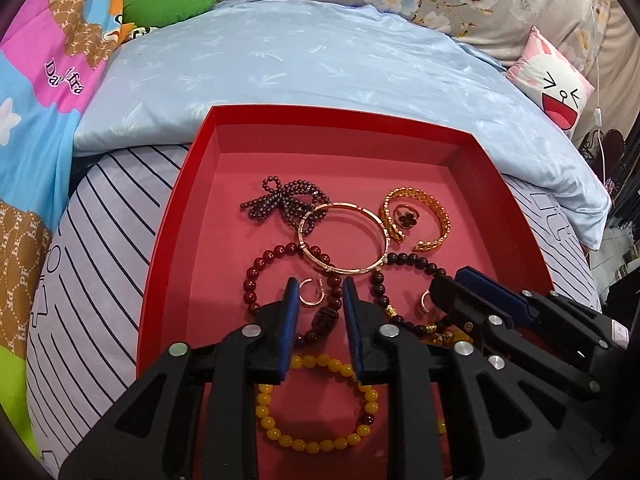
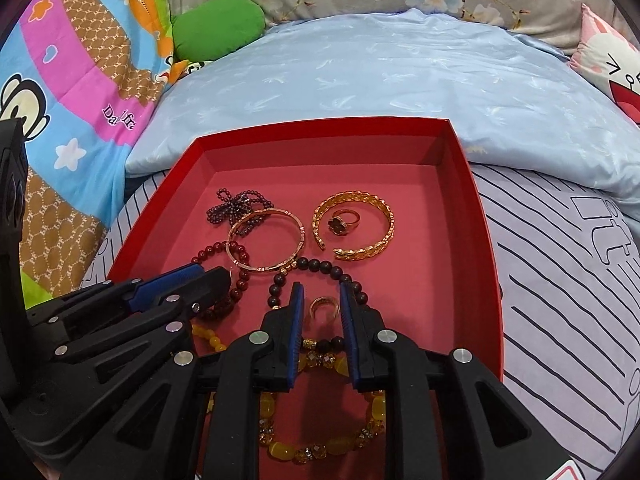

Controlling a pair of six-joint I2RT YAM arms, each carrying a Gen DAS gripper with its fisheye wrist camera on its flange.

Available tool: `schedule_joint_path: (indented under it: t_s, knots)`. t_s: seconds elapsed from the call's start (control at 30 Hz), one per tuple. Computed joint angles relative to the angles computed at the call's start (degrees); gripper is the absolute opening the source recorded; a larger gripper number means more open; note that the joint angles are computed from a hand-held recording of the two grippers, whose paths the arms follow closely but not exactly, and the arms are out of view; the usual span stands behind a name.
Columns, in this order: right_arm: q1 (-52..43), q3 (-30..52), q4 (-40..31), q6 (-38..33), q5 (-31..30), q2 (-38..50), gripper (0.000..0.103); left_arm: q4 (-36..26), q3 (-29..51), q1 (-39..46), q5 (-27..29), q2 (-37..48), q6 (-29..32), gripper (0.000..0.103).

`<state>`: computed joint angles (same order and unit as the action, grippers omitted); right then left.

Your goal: Organize jewelry

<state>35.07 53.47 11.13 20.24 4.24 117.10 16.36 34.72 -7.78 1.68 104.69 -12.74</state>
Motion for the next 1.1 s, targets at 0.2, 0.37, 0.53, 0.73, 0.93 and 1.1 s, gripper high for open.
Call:
schedule_joint_path:
  t_s: [0.2, 0.37, 0.53, 0.73, 0.93, 1.1]
  knots:
    - [0.29, -1.81, 0.36, 0.32, 0.63, -1.82, 0.019, 0.29, -1.03, 0.11, -0.11, -0.97, -0.08, 0.027]
    - [1.17, -4.38, 0.20, 0.62, 2.18, -5.57, 0.019, -0.76, -3.02, -1.26, -2.02, -5.26, -0.26, 0.027]
    - [2.83, -8.62, -0.50, 2.14, 5.35, -11.73, 0.024, -2.91, -6.88, -4.38, -5.87, -13.41, -0.79, 0.027]
    - [5.36, -15.54, -1.33, 5.05, 7.52, -20.43, 0.027, -7.93, -11.45, -8.03, -8.77, -23.48, -2.40, 0.027]
    - [8.13, -21.01, -2.79, 8.62, 8.94, -26.97, 0.027, -12.57, -15.67, -12.39, -11.91, -31.47, -5.70, 0.027]
    - [11.73, -23.91, -4.21, 10.90, 12.16, -30.13, 0.028, -16.05, -18.17, -15.80, -14.70, -36.55, -8.83, 0.027]
